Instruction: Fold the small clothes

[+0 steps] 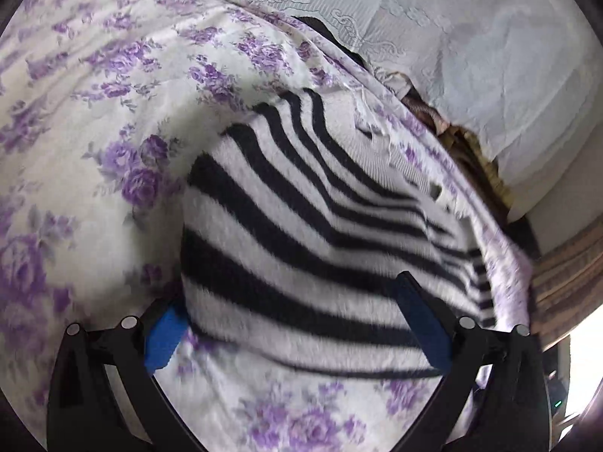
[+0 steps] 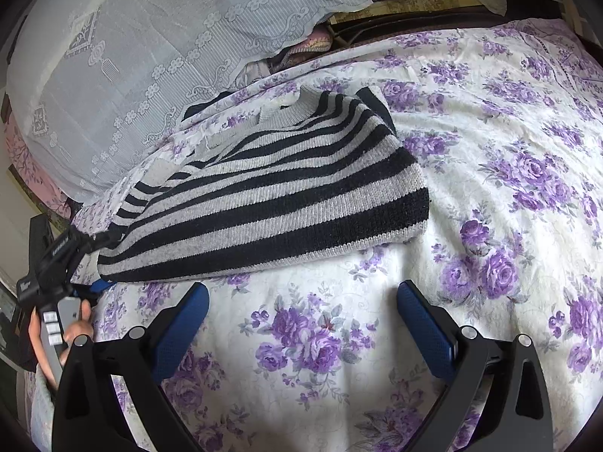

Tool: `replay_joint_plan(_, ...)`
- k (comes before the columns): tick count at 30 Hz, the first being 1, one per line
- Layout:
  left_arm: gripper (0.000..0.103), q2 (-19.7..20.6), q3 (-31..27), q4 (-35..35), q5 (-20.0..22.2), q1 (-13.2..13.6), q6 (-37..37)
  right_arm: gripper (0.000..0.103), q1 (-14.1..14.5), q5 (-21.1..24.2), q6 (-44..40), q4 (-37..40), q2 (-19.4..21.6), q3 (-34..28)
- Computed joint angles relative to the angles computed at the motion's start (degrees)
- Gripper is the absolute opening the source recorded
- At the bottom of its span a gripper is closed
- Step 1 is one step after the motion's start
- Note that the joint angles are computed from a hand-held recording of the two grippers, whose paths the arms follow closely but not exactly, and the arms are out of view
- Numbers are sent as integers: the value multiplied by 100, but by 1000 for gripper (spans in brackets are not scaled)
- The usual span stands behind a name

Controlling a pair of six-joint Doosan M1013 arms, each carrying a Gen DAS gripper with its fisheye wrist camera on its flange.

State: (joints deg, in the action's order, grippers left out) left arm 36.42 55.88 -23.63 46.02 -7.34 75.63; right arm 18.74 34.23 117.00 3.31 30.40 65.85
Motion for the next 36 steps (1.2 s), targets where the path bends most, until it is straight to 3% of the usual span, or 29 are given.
replay_joint_plan(5, 99, 259, -416, -121, 164, 79, -166, 100, -7, 7, -31, 20, 10, -12)
replay_joint_plan(12, 97, 480, -865, 684, 412, -37, -525, 100, 2, 74, -10, -57, 34, -55)
replay_joint_plan(14, 77, 443, -801, 740, 354, -33, -597, 100, 5, 102, -4, -89, 41, -70)
replay_joint_plan(15, 62, 434, -783, 733, 365, -21, -643, 100, 5, 99, -5, -83, 40, -69)
replay_joint_plan(19, 47, 378, -618, 209, 187, 65, -469, 100, 6, 61, -10, -74, 31, -57)
replay_joint_plan(23, 50, 296, -443, 104, -9, 66, -485, 100, 98, -330, 248, -609, -4, -85)
replay_joint_plan(25, 68, 248, -313, -319, -159, 101, -287, 100, 197, -406, 428, -1173, 65, -286)
replay_joint_plan(27, 77, 204, -236, -474, -264, 96, -189, 100, 293, -323, 87, -1374, 262, -716)
replay_joint_plan(28, 81, 206, -246, -451, -264, 80, -171, 100, 350, -183, -117, -1480, 438, -1053)
replay_joint_plan(33, 82, 363, -586, 221, 52, -29, -368, 100, 538, 662, -151, -2076, 1248, -2476)
replay_joint_plan(34, 82, 378, -617, 271, 72, -35, -384, 100, 568, 968, -209, -2138, 1417, -2770)
replay_joint_plan(36, 82, 409, -670, 328, 99, -39, -408, 100, 619, 2220, -666, -2071, 1997, -3741)
